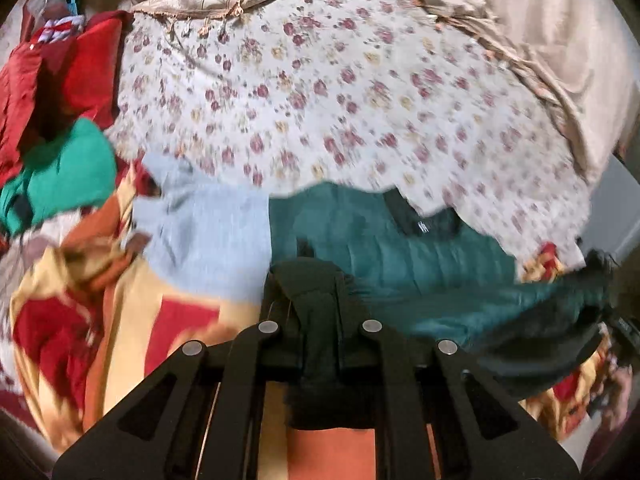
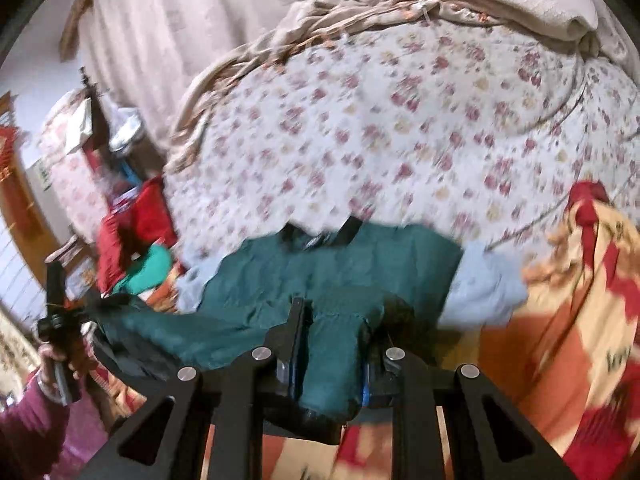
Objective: Fold large clothes
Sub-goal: 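Lift the hem with both tools and fold it toward the collar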
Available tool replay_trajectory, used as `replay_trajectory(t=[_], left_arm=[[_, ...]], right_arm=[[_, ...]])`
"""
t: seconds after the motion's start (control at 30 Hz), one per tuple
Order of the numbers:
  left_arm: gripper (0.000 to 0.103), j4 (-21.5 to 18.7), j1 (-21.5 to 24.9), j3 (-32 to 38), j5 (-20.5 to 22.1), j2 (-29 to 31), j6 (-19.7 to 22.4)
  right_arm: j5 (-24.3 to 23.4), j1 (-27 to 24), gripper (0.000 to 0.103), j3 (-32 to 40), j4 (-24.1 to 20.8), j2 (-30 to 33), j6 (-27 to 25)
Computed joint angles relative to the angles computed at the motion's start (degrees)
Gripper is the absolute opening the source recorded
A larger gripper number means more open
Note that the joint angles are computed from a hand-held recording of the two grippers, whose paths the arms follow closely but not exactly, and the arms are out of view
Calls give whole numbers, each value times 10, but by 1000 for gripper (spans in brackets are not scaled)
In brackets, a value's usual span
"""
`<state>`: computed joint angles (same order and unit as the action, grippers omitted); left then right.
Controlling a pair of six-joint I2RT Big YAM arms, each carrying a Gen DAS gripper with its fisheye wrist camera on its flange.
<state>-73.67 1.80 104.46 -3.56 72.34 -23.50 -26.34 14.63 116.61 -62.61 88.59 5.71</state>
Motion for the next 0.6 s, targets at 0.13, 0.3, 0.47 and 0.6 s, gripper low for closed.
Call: replay_trajectory(t=[0.13, 0.3, 0.47, 0.6], left_arm=[[10, -2, 0, 76, -43, 96, -4], [10, -9, 8, 126, -69, 194, -22], [13, 13, 2, 114, -100, 230, -32], [16, 35, 7, 103, -81, 235, -32]], right_arm=[[44, 5, 20, 148, -43, 121, 20], [83, 4, 20, 322, -110, 271, 49], [102, 9, 20, 370, -108, 347, 77], [85, 6, 26, 363, -89, 346, 74]])
